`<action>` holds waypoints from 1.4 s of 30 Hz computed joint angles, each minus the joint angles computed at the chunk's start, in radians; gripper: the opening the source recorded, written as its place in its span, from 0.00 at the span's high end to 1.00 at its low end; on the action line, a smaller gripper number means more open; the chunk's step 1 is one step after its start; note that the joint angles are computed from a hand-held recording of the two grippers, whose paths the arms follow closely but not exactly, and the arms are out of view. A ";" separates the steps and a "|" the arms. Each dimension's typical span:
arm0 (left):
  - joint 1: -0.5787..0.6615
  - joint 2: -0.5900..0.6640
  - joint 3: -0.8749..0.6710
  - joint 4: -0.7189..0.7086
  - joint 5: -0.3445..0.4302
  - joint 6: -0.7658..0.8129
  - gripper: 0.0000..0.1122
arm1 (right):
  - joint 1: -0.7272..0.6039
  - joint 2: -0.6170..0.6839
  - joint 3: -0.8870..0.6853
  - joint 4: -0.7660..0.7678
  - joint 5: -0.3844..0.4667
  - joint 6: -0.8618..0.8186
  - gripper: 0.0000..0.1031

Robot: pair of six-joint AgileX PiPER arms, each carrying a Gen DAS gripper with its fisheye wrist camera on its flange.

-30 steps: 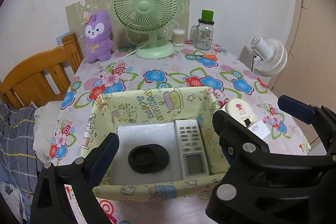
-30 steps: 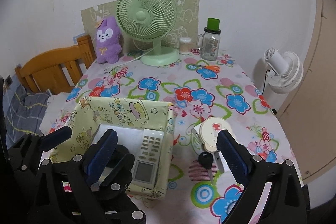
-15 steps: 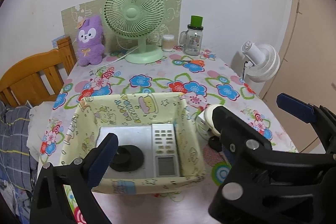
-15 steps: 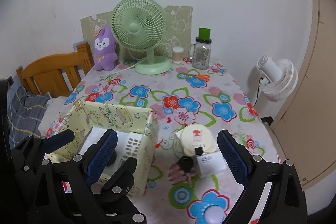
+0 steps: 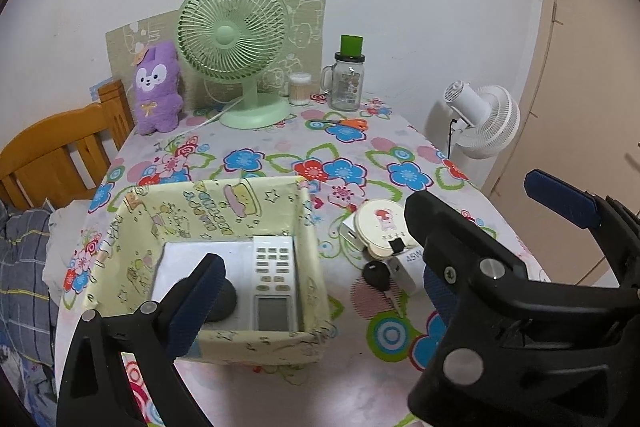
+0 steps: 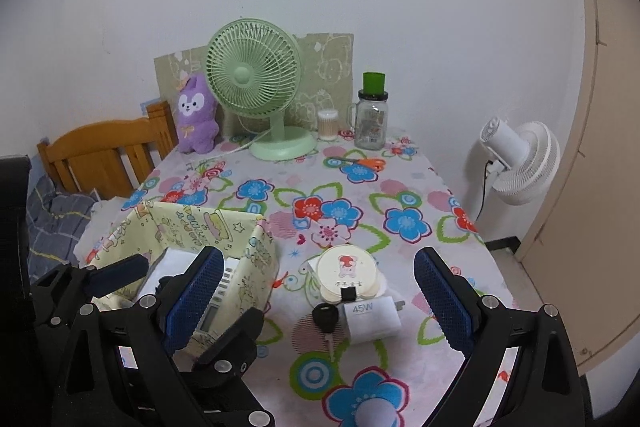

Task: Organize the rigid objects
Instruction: 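Withdraw the right gripper from the basket toward the remaining objects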

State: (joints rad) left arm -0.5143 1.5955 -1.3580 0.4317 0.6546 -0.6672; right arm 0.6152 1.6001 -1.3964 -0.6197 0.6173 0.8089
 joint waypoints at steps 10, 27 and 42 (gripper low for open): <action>-0.064 0.028 0.032 0.056 -0.030 -0.107 0.10 | -0.047 -0.047 0.108 0.013 -0.045 -0.051 0.05; -0.186 0.070 0.096 0.396 -0.045 -0.472 0.10 | -0.164 -0.099 0.280 0.084 -0.222 -0.177 0.02; -0.235 0.092 0.121 0.407 -0.068 -0.508 0.10 | -0.222 -0.149 0.413 0.028 -0.311 -0.111 0.03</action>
